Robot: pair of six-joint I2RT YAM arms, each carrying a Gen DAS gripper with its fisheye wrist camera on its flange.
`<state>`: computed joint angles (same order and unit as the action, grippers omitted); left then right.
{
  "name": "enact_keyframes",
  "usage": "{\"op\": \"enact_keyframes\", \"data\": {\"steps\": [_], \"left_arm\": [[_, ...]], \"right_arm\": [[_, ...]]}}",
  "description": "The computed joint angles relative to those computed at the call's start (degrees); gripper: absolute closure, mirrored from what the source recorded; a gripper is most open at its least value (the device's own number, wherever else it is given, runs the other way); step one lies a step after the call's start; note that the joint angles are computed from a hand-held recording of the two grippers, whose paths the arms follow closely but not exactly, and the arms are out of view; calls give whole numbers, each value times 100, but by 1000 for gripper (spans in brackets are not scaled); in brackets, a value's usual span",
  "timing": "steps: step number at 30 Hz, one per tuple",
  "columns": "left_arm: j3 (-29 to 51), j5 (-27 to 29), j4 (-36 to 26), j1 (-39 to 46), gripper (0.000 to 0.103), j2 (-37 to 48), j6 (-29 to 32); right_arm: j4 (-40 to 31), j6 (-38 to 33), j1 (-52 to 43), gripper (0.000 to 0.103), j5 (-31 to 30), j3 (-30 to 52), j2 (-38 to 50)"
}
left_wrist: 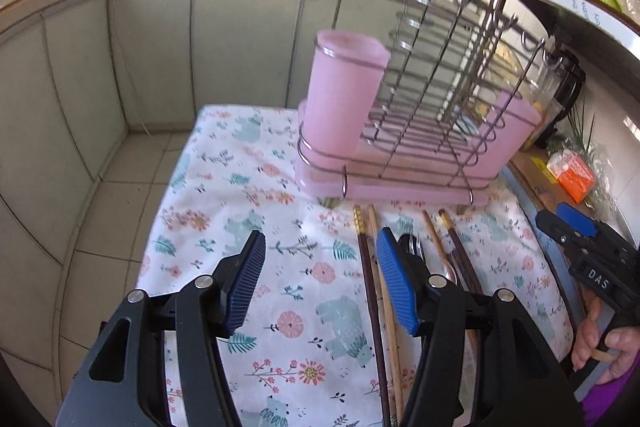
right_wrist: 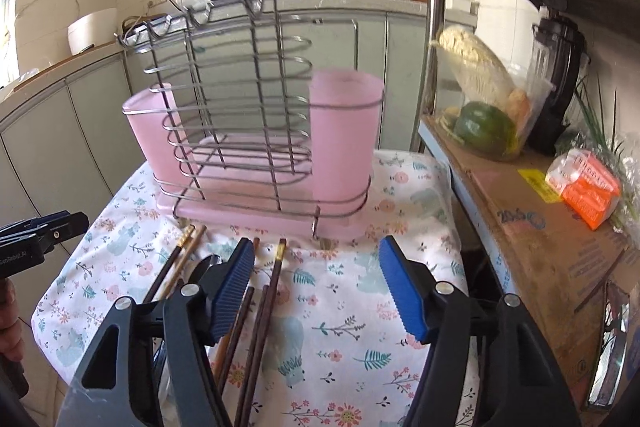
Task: Organize utensils
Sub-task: 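Lower the left tool onto a gold-topped chopstick and close it while the right tool grasps another chopstick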
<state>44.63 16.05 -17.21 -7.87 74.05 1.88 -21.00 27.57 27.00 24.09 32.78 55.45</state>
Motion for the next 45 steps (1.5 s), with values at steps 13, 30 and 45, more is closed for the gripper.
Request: {"op": "enact_keyframes", "data": {"steps": [13,30,45], "left_arm": [[1358,63,-676,-663,78,2076,-72],[2237,-369,-881,-1099,87,3253,-308],[1981,-29,-874,-727,97,2969,-589]], "right_arm": [[376,-229,-1168,69,-1701,-334,338],[991,44,-1377,83,-3066,553,2455],[837,187,-1342,96,-3011,885,3061]]}}
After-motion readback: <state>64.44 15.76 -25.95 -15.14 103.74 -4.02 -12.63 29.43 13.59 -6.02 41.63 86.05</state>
